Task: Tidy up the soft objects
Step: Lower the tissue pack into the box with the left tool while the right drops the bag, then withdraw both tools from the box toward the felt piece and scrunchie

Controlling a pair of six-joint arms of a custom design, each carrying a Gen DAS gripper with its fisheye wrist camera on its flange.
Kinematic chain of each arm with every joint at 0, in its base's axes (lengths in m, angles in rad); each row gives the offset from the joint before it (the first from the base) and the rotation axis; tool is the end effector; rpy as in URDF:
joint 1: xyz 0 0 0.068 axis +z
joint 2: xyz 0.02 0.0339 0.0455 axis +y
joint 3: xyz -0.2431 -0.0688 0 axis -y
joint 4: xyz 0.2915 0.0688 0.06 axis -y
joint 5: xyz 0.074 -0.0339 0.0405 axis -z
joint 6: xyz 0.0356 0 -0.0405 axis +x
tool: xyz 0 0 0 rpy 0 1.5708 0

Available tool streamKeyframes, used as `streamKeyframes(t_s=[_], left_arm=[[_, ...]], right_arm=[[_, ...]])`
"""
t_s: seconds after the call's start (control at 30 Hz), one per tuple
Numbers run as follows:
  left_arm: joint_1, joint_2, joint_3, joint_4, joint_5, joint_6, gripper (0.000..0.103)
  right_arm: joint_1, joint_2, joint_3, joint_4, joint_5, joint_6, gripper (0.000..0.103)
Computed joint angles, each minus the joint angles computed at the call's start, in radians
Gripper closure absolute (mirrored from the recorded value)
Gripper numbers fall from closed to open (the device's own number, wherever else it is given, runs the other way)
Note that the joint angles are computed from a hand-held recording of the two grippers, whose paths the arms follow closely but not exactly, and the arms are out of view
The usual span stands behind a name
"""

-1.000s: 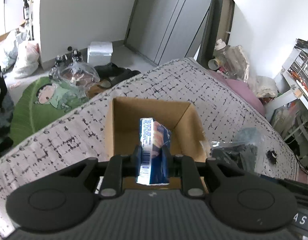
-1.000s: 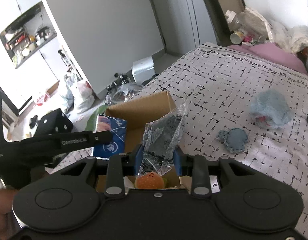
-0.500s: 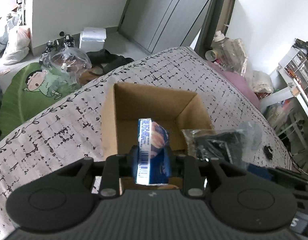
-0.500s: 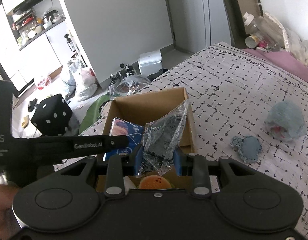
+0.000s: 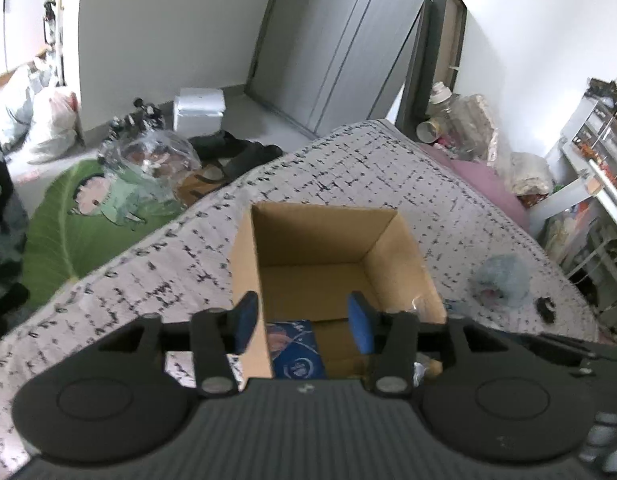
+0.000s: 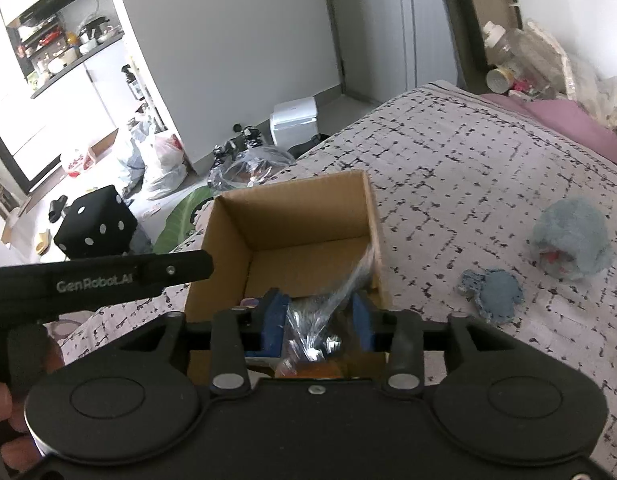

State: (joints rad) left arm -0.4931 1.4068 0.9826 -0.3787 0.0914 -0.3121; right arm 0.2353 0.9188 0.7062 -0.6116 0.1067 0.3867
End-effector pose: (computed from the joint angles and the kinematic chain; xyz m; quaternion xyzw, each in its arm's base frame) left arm 0.3039 -0.1670 0.2093 0.1008 0.9209 -0.1856 0.3277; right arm 0.2385 0.0533 0.2236 0.0897 0.9257 0.0642 0.3619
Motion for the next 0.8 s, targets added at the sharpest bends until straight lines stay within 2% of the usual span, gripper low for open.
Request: streamKeyframes(t_s=[0.13,0.23,0.37,0.4,0.53,0.6,0.67,0.73,0.8], left_arm=[[-0.016,-0.016,0.003,-0.011,-0.015,0.008,0.038],[-0.034,-0.034,0.001,0.001,-0.009,0.031,0.033],[-0.082,-0.024,0.034,-0.027,-0.058,0.073,0.027],[-0.093,-0.025,0.038,-0.029,-0.066,0.076,0.027],[-0.128,-0.017,0.066,-0.057,-0.077,0.081,0.024],[-0.142,-0.010,0.083,-0.073,-0.067,0.083,0.023],[-0.160,-0.002,0.097,-0.086,-0.069,0.087,0.021],[-0.188,0.010,0.115,-0.099,-0.092,0.099,0.020],[-0.210,0.024,0.131,-0.108,-0.098,0.102,0.020]], right_arm=[[-0.034,-0.066,-0.018,-0.037,-0.019,-0.012,0.054],[-0.071,-0.137,-0.038,-0.076,-0.040,-0.021,0.047],[-0.135,-0.221,-0.059,-0.132,-0.073,-0.054,0.040],[-0.151,-0.242,-0.065,-0.142,-0.080,-0.064,0.039],[-0.238,-0.331,-0.094,-0.176,-0.128,-0.118,0.020],[-0.294,-0.366,-0.103,-0.194,-0.162,-0.150,0.015],[-0.350,-0.391,-0.109,-0.216,-0.196,-0.177,0.004],[-0.418,-0.412,-0.114,-0.232,-0.238,-0.204,0.000],[-0.486,-0.426,-0.119,-0.250,-0.275,-0.239,0.000]])
